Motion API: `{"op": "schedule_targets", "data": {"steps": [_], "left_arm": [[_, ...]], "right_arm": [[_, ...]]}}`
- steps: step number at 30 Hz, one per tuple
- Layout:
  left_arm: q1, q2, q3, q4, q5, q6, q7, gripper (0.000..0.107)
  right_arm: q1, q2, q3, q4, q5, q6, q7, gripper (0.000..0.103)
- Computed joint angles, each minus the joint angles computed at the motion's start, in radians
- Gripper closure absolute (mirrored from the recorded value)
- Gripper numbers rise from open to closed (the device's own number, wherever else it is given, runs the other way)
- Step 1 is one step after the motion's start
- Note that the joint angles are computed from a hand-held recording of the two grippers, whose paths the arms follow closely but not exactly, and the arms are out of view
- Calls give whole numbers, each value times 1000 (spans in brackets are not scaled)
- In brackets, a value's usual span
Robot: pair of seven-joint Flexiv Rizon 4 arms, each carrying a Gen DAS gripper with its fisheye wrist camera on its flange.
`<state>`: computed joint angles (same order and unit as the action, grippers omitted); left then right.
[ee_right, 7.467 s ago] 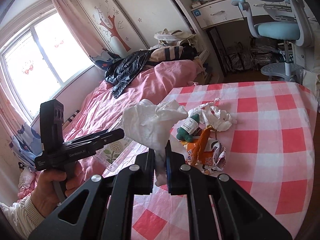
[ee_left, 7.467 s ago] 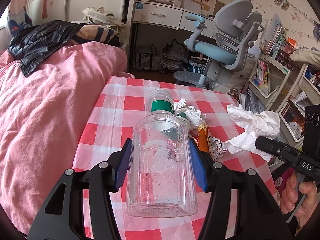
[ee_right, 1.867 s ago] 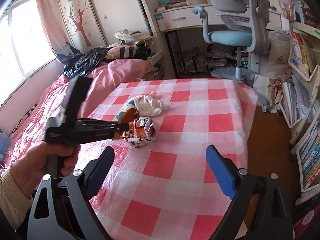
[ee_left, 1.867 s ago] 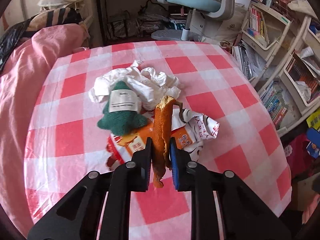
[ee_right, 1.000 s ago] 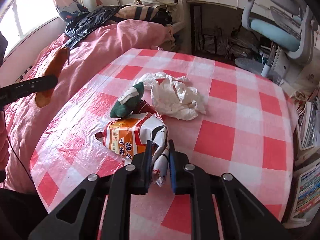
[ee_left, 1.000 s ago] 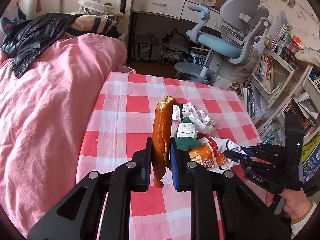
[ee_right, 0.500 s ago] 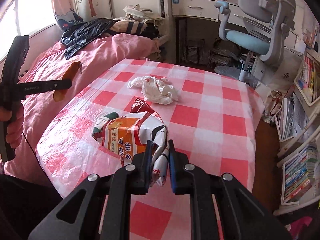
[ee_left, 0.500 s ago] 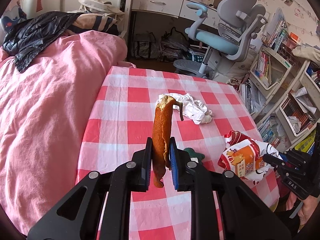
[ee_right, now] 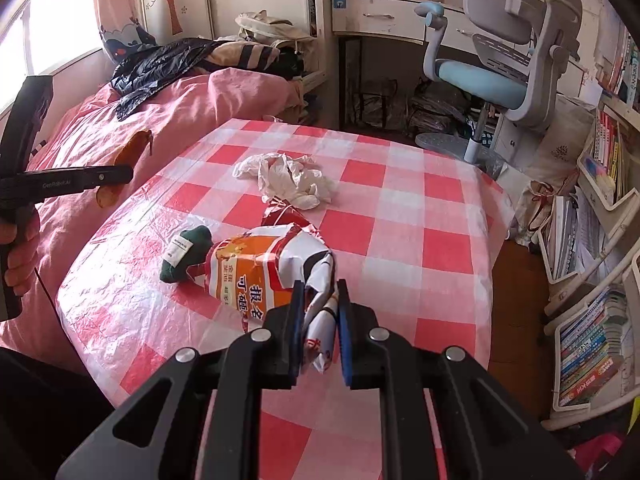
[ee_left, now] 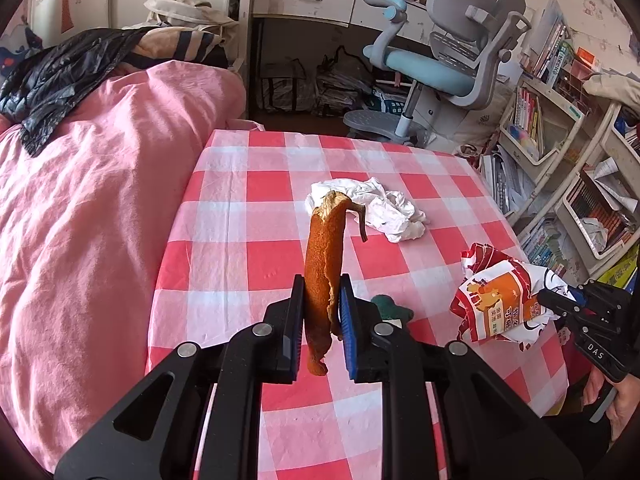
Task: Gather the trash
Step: 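Lift the snack bag and peel off the table with both grippers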
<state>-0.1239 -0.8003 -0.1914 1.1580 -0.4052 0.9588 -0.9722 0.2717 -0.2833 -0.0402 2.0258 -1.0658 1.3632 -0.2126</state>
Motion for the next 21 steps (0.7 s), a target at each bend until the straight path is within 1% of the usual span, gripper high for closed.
{"op": "schedule_targets", "data": {"steps": [4,9,14,21], "left_arm": [[-8,-4,5,-8,10,-4,-4,91],[-4,-5,-7,-9,2,1,10,91],[-1,-2,-10,-4,-5,1,20,91],[6,3,-19,7,-23,6,33,91]], "right_arm": [[-7,4,-2,9,-5,7,-4,87],[-13,6,6,16,25,-1,-22,87],[-7,2,0,12,28,0,-5,87],[4,-7,4,0,50,-19,-29,87]]}}
